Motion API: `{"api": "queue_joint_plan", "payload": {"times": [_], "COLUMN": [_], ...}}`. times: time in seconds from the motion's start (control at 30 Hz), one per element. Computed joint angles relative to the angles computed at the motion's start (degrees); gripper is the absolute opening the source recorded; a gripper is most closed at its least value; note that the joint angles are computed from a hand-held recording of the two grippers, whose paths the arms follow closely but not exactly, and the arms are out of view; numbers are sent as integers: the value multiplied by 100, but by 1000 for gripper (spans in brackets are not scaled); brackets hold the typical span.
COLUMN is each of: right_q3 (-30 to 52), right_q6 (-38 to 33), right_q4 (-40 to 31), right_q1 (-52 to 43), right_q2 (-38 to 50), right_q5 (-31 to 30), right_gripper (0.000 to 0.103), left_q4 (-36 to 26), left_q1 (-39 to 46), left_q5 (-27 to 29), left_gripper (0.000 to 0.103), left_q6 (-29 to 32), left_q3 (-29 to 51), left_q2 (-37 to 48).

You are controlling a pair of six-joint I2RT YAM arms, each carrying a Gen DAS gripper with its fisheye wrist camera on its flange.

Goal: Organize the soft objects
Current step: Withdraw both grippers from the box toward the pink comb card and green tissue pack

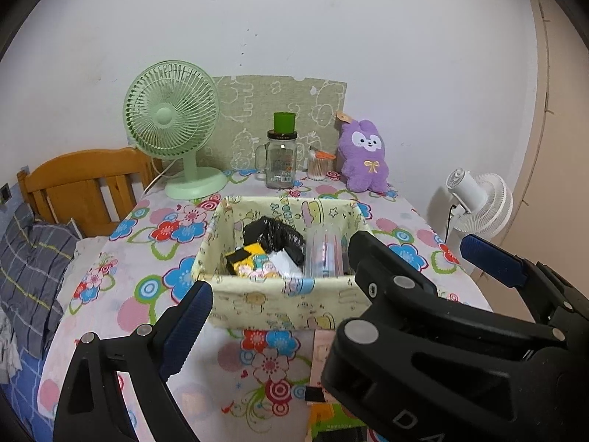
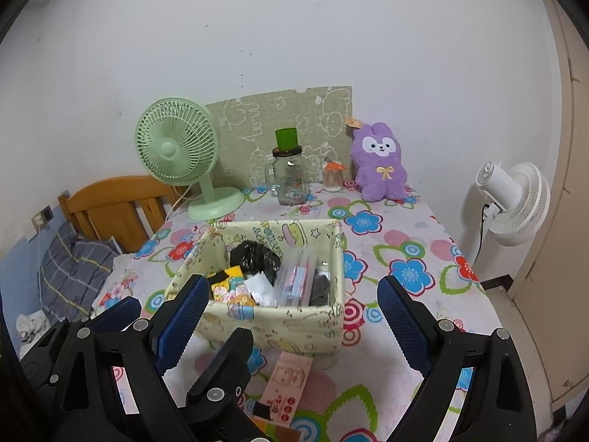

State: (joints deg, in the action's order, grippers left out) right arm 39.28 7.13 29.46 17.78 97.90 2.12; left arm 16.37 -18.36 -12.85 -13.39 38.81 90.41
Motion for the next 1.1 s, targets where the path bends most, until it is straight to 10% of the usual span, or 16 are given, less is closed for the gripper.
{"api": "queue_joint_plan", "payload": {"times": [1.1], "right_q3": [-1004], "right_q6": [-153], "right_q4": [1560], "right_q1": [-458], "right_q2": [1077], "right_q5": [-304], "right_gripper": [95], "left_q4": [984], "left_q1": [-616], "left_q5": [-19], "left_gripper": [95], "left_q6": [-581], "left_q3": [-561], "left_q2": [1162]}}
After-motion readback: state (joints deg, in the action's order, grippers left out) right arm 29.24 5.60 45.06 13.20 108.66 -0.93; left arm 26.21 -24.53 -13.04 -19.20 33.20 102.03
